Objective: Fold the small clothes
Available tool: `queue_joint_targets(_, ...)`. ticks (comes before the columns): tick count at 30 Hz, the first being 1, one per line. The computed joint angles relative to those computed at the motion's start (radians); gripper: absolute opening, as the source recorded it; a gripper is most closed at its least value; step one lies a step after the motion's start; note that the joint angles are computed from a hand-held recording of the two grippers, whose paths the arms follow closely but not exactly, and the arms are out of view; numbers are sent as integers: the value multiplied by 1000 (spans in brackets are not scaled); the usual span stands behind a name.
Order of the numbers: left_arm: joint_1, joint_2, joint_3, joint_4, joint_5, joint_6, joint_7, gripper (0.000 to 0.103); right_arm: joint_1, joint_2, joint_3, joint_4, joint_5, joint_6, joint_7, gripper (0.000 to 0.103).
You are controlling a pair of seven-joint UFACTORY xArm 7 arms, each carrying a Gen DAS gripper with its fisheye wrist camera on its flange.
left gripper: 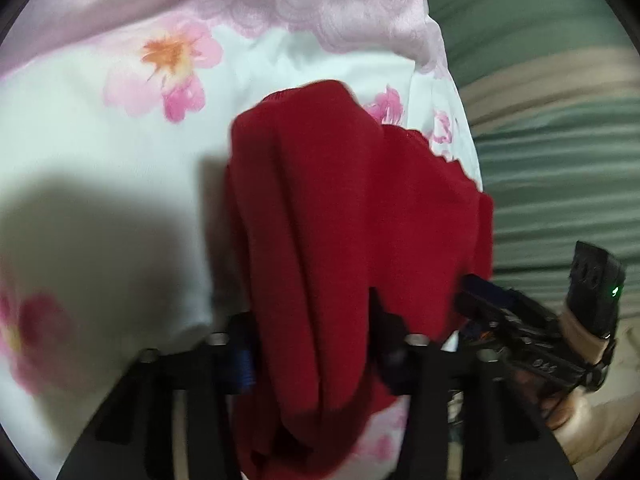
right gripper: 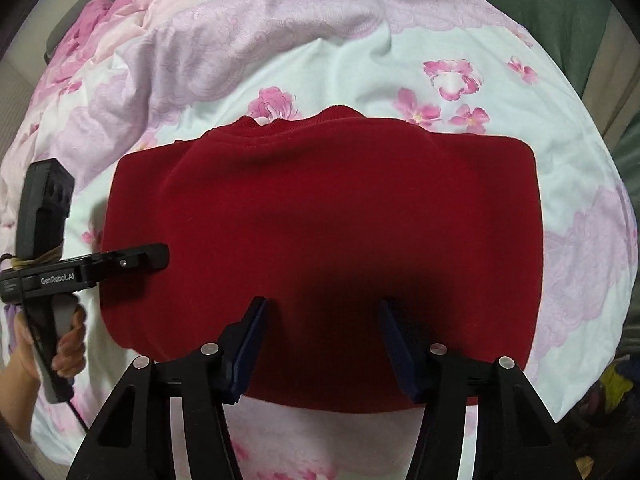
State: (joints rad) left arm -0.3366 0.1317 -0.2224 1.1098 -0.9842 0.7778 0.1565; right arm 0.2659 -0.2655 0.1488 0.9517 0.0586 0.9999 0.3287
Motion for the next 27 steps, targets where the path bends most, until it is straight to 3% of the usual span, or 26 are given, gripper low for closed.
queue_joint_targets(6,-36,-212,17,-97,134,-46,-186,25,22,30,2,41,47,-9,-16,45)
queue_joint_targets(8,-43,-285,19,-126,251,-55,-297,25,35,31,-3,44,95,-20,-46,43)
queue_joint_targets(13,-64,-300,34,-151,359,-36,-462,24,74,96,18,69,143,-39,-119,43)
queue_joint_targets(16,-79,-255,17,-84,447,-13,-559,24,79,131,32,57,99,-62,-93,43)
queue_joint_targets(20,-99,-184,-17,53,639,71,-789,24,76,187,13,57,154,-78,-144,43)
queue_joint_targets(22,-103,-184,-13,86,668,104,-848,24,69,209,4,91,180,-34,-181,43)
queue_joint_targets(25,-122,-179,-23,148,707,143,-921,24,38,129,-29,68,281,-2,-253,43)
queue_joint_targets(27,-142,-151,-39,225,773,209,-986,24,13,38,-41,24,235,-10,-252,43)
